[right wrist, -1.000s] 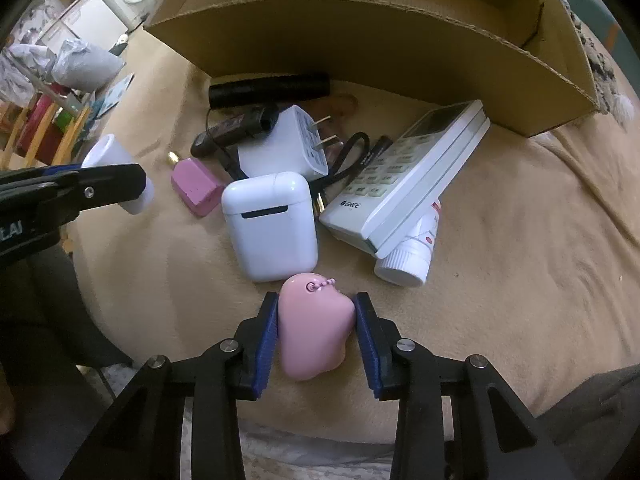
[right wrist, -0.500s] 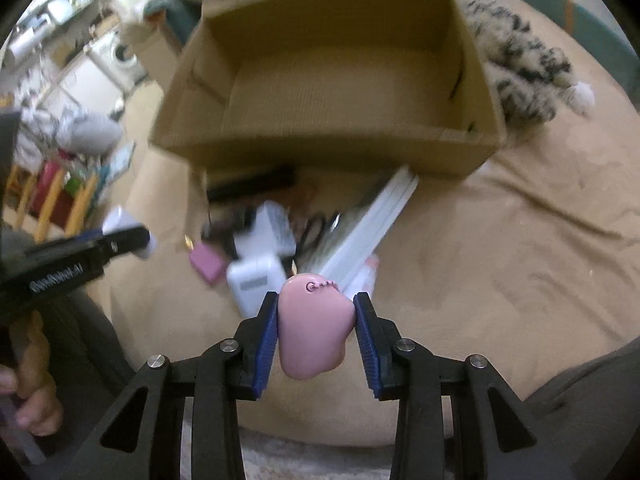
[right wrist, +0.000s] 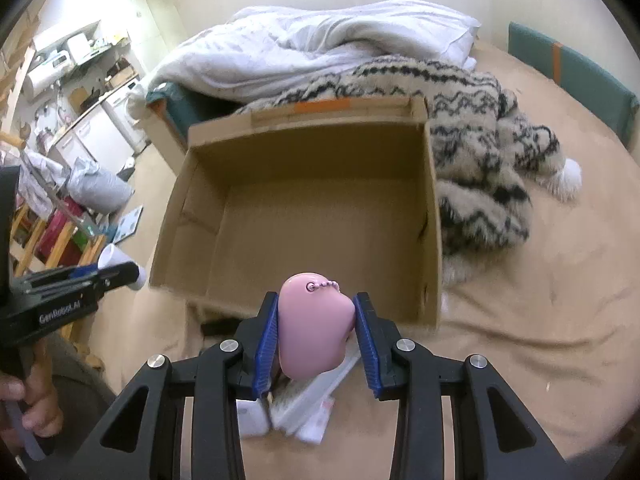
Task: Organize rigid objects
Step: 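Carry both items into the box and open both tools to release them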
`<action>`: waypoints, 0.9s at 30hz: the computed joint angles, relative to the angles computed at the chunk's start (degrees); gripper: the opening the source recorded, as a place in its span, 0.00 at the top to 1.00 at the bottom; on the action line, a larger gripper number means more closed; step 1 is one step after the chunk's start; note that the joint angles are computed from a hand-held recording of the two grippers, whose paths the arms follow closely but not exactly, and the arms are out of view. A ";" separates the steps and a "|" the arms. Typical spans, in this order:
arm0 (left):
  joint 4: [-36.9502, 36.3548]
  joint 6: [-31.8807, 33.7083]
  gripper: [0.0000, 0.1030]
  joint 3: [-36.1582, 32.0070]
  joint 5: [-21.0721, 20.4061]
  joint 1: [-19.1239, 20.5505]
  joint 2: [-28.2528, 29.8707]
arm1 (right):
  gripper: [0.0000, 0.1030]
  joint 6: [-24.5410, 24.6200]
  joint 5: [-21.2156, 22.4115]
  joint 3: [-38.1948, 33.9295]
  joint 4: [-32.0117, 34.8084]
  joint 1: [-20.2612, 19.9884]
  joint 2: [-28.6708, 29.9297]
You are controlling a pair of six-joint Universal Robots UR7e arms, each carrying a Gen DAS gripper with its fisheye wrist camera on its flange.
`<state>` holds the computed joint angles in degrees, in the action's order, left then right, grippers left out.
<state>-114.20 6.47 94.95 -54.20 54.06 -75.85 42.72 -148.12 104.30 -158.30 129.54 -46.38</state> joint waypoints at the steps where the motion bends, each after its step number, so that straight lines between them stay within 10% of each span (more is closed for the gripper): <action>1: -0.50 0.46 0.76 -0.28 -0.09 -0.02 0.62 | 0.62 -1.43 -0.07 -0.20 -1.15 -0.44 0.09; 5: -5.76 3.64 0.76 -0.15 -0.09 0.17 3.27 | 0.62 -8.51 0.98 0.02 -7.81 -2.95 0.40; 27: -10.21 4.29 0.76 1.22 1.10 3.09 8.40 | 0.62 -5.20 5.91 -2.63 0.33 -7.66 2.81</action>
<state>-124.41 10.76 96.17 -53.10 57.15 -67.45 37.52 -142.21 101.67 -157.97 121.88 -43.57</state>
